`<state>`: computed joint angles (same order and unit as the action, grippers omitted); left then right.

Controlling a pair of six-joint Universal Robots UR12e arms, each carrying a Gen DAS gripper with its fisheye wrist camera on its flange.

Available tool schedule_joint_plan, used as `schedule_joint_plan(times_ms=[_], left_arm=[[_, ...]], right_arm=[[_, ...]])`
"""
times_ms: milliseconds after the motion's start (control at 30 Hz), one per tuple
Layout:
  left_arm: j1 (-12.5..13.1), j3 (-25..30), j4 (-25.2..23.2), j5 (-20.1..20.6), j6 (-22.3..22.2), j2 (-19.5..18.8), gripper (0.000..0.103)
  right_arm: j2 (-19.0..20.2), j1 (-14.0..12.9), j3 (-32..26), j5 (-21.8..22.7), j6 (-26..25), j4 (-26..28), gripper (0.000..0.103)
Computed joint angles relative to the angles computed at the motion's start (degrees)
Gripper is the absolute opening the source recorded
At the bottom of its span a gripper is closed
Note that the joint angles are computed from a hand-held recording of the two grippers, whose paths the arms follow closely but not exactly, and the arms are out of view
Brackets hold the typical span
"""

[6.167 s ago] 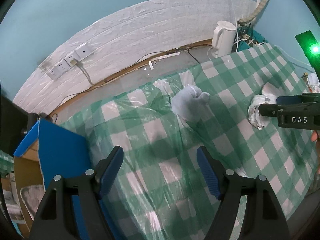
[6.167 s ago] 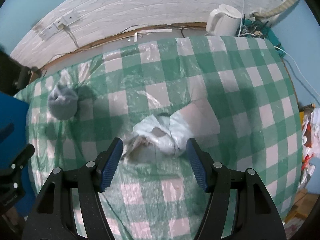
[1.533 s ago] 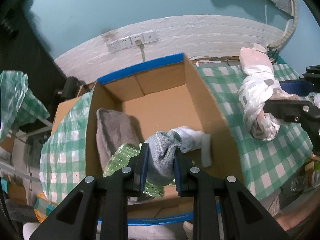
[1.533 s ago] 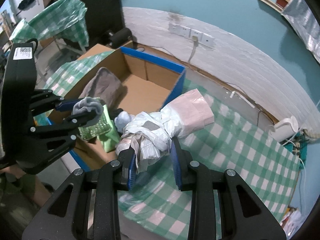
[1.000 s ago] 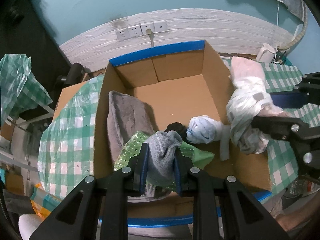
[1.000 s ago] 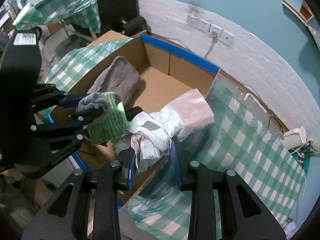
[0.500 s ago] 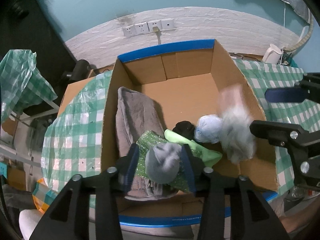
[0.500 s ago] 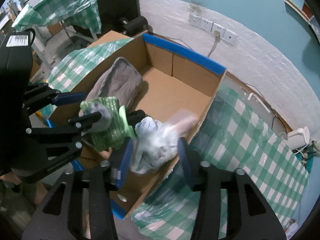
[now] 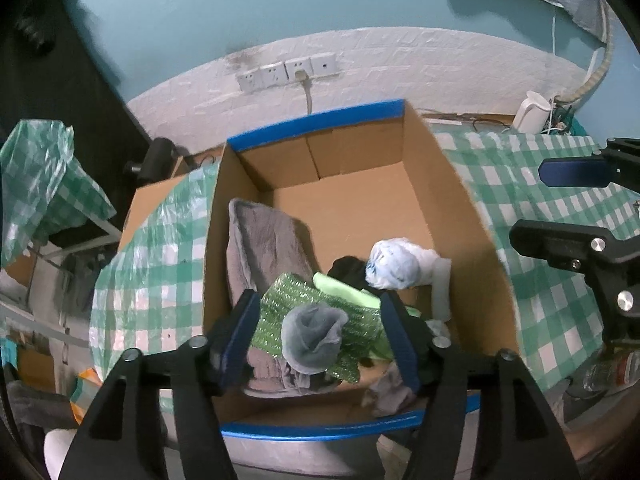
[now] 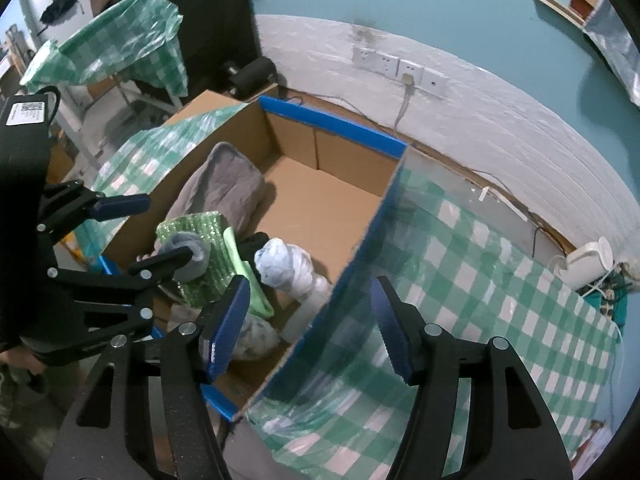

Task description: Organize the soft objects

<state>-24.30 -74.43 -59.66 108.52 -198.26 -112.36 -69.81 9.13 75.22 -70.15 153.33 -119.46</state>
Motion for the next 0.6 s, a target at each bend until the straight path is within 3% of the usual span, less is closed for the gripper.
schedule_joint_plan(times_ms=[333,600], left_arm=[[-1.7,1.1,3.0,1.9,3.0,-0.2,0.079],[-2.7,2.4,4.7,3.7,1.6,-0.6,0.082]], right_arm=[[-2.6,-2.5,2.6,1.5,2.8,-3.8,0.067],[-4.1,-4.2,4.3,2.2,5.3,-8.0,0.068]])
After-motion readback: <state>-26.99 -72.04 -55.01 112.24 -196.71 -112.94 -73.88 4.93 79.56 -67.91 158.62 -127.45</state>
